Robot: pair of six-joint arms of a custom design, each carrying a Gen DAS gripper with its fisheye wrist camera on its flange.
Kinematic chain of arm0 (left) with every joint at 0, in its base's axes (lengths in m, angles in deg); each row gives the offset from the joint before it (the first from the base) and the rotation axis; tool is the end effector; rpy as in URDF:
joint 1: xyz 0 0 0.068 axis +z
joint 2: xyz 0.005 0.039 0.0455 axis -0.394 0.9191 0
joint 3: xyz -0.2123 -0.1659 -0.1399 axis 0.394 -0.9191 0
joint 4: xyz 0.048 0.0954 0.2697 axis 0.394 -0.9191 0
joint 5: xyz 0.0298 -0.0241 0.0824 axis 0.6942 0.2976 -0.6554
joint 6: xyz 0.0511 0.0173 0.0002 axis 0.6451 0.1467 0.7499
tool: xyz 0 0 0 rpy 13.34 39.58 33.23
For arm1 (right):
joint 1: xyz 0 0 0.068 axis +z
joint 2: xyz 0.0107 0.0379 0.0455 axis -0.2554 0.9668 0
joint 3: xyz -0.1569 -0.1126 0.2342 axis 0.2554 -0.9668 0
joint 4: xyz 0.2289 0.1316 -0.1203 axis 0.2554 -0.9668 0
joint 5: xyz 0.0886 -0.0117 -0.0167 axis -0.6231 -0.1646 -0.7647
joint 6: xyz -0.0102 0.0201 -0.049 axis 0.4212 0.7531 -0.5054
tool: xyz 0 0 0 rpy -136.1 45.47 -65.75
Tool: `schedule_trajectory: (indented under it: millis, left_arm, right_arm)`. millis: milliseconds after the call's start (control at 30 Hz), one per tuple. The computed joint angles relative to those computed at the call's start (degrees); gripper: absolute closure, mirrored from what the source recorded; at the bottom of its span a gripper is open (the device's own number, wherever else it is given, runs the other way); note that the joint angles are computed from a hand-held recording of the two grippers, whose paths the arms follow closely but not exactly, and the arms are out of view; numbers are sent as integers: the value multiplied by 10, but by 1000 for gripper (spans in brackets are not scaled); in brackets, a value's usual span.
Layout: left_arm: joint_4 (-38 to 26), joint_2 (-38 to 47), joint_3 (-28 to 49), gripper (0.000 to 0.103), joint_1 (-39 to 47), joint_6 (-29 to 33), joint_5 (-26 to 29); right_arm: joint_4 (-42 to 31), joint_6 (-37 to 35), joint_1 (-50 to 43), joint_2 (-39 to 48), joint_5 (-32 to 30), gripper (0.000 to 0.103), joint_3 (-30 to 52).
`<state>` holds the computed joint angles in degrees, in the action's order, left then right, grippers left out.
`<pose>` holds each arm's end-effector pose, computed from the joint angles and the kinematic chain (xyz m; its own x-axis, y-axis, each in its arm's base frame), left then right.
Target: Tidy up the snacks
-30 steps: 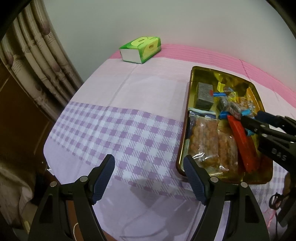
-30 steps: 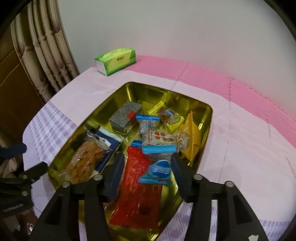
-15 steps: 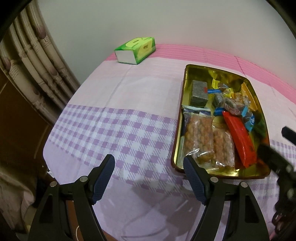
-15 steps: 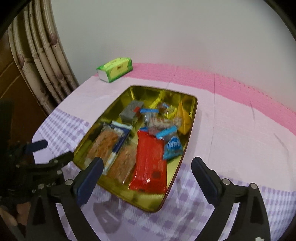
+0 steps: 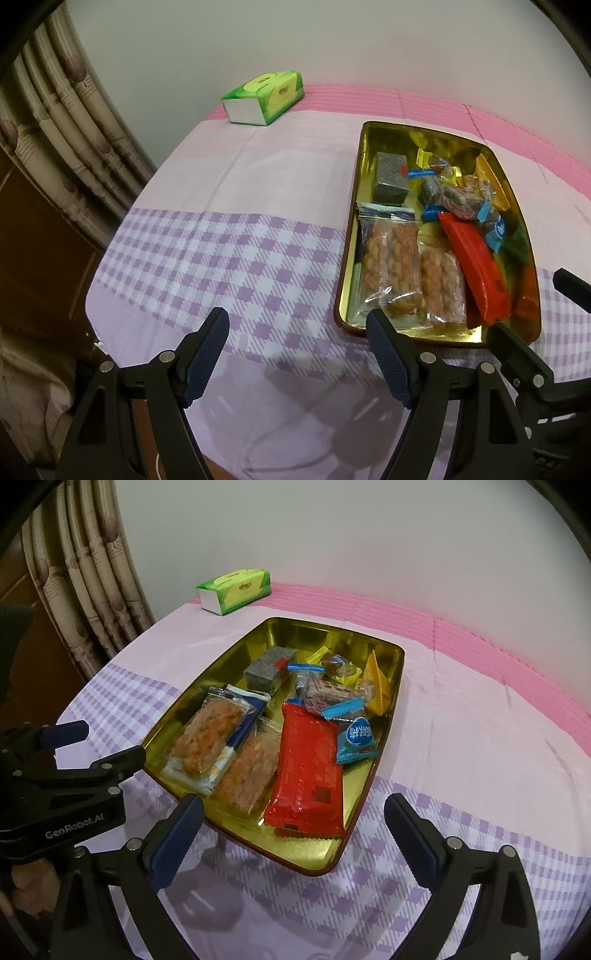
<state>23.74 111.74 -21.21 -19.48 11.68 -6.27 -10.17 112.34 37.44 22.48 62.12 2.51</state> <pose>0.1824 0.0115 0.0686 -0.8361 0.2792 -0.4722 0.2317 0.9600 0.1574 0.1200 0.1313 0.0985 -0.8607 0.0410 -0.5075 0.0366 0.9992 0.0186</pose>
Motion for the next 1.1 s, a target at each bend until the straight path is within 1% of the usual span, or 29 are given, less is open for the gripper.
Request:
schedule_trajectory:
  millis: [400, 1100]
  left_arm:
    - [7, 12, 0, 26, -5, 0, -4]
    - [-5, -9, -3, 26, -11, -4, 1]
  right_arm:
    - [15, 4, -7, 15, -12, 6, -6]
    - [20, 12, -7, 22, -16, 6, -8]
